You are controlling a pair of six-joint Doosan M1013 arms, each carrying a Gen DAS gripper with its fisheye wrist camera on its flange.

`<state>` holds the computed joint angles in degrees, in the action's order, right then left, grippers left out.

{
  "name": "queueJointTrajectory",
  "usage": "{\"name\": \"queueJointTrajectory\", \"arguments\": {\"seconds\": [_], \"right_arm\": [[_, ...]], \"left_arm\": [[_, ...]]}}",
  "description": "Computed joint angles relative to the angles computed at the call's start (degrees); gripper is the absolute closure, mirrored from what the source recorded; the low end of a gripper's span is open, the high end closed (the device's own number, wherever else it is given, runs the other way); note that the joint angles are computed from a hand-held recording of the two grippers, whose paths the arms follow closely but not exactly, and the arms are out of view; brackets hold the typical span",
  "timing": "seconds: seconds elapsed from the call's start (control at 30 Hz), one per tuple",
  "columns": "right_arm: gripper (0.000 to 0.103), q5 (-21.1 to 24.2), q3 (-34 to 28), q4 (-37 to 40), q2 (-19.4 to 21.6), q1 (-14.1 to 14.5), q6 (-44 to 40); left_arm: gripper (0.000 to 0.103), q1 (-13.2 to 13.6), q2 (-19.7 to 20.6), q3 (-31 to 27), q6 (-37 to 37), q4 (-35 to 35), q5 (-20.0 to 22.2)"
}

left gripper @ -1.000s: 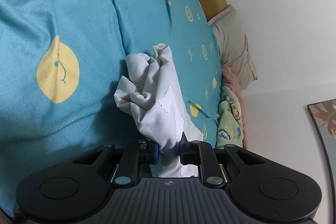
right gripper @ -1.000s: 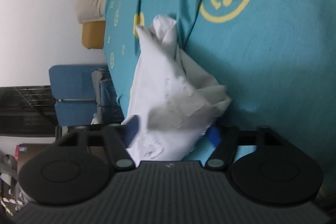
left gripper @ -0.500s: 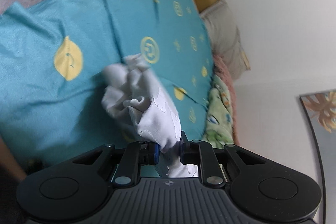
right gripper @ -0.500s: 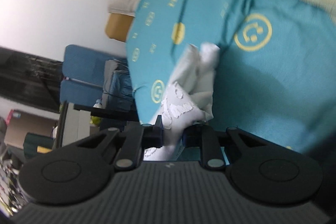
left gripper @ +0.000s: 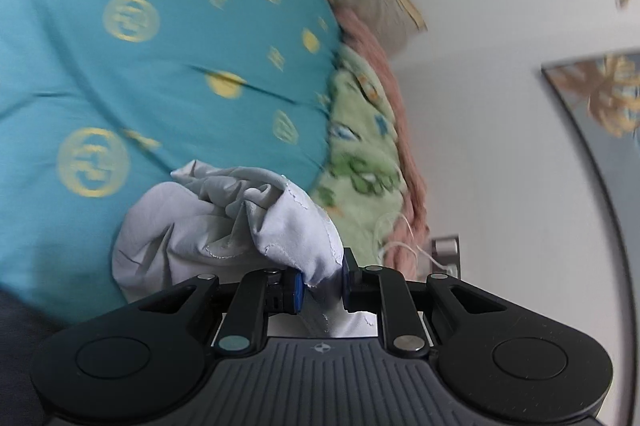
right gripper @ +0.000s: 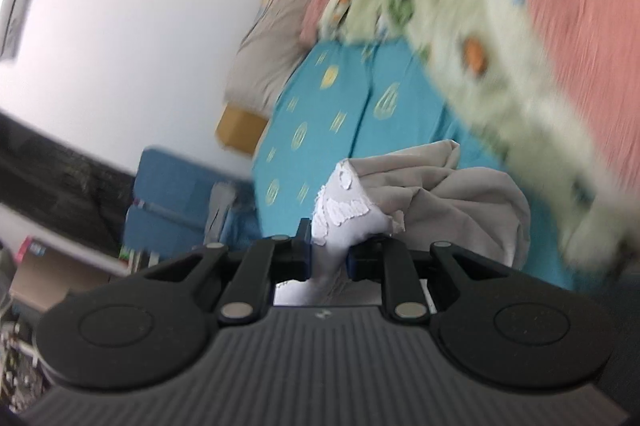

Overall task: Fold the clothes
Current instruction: 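Carry the folded shirt with both grippers onto the pink blanket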

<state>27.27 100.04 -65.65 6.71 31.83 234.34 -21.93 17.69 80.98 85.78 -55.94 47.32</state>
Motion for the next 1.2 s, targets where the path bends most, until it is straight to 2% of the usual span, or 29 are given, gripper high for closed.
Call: {"name": "queueJointTrajectory", "arguments": {"seconds": [0.17, 0.3, 0.37, 0.47, 0.57, 0.7, 0.77, 0.83, 0.9, 1.0, 1.07, 1.1, 1.17, 1.2], "right_arm": [[0.084, 2.87, 0.59, 2.01, -4.08, -6.93, -7.34], [0.084, 8.09, 0.16, -5.89, -7.42, -10.91, -8.82], [0.084, 11.35, 0.18, -9.89, -8.77, -11.78, -9.38], [0.084, 15.25, 0.87, -13.73, -10.33, -12.63, -11.95], [0.084, 17.27, 3.72, -13.54, -11.02, -12.72, -13.42], [0.083, 18.39, 8.1, -1.36, -9.98, -12.14, -18.41], [0.084, 17.8, 10.59, 4.02, -9.19, -11.55, -18.41], [0.084, 18.07, 12.71, 1.56, -8.85, -9.86, -15.66], [0.083, 19.79, 11.84, 1.81, -8.2, -9.27, -17.45], [0.082, 21.78, 10.34, 3.72, -7.57, -8.89, -20.53], [0.08, 22.36, 9.15, 7.36, -7.75, -9.32, -23.42], [0.078, 22.52, 8.7, 9.18, -8.12, -9.37, -24.91], [0.065, 22.81, 8.3, 10.76, -9.04, -8.73, -26.22], [0.038, 22.99, 8.33, 10.55, -9.56, -8.05, -26.09]], "left_arm": [[0.085, -6.99, 6.66, -12.69, -1.84, 1.28, 0.42], [0.085, -11.45, 11.16, -21.38, 1.62, -4.72, -0.87], [0.084, -13.09, 12.88, -24.11, 4.53, -9.05, -1.42], [0.083, -14.84, 14.3, -24.59, 11.18, -13.42, -2.11], [0.082, -15.91, 15.25, -22.58, 14.06, -11.77, -0.95], [0.082, -16.73, 15.33, -17.66, 12.53, -1.49, 1.95], [0.082, -17.03, 14.72, -14.5, 15.16, 0.88, 1.43], [0.082, -16.84, 14.18, -12.03, 20.39, -1.59, 0.29], [0.08, -16.59, 13.95, -11.5, 22.21, -2.37, 0.44], [0.069, -17.04, 13.42, -12.19, 21.29, 2.11, -0.21], [0.04, -17.37, 13.05, -12.62, 20.37, 5.73, -0.84], [0.033, -17.55, 12.86, -12.81, 19.76, 7.86, -1.26], [0.022, -17.66, 10.45, -11.22, 20.38, 10.66, -2.73], [0.02, -17.72, 9.25, -10.45, 20.67, 12.07, -3.44]]}}
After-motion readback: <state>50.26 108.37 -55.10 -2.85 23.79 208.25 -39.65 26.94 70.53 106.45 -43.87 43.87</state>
